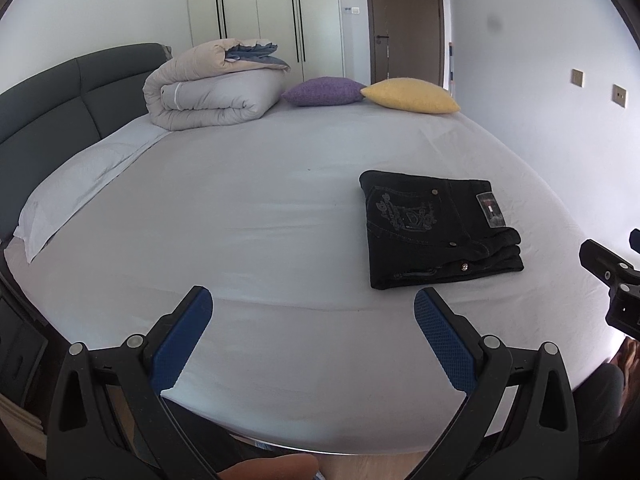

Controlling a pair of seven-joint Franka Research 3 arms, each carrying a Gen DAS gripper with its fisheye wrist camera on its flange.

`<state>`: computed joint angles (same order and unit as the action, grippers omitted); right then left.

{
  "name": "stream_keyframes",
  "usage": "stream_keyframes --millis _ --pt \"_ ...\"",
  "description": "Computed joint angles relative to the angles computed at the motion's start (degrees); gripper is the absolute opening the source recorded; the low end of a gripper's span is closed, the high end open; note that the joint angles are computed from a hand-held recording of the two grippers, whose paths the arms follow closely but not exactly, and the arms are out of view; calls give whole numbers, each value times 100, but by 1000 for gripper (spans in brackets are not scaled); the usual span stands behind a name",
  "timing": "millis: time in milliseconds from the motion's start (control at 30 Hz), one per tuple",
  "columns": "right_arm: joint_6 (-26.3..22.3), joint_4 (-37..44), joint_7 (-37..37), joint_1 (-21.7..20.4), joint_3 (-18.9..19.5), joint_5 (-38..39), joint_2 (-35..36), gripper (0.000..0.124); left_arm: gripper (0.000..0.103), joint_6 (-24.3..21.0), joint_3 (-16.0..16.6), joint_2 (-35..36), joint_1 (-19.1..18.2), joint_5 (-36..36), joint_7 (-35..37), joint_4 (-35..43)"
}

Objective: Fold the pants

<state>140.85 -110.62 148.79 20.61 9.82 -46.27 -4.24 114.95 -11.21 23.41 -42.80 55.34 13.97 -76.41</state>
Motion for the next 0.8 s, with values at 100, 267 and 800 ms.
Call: stream_keyframes --millis 100,267,800 --pt "43 -20 -107 3 -22 139 39 103 103 -53 3 67 5 -52 49 66" --pt "84 -39 -220 4 -68 363 104 103 103 -84 30 160 -4 -128 88 138" --pt "87 -47 -300 108 -121 508 231 103 103 153 72 267 85 -463 16 63"
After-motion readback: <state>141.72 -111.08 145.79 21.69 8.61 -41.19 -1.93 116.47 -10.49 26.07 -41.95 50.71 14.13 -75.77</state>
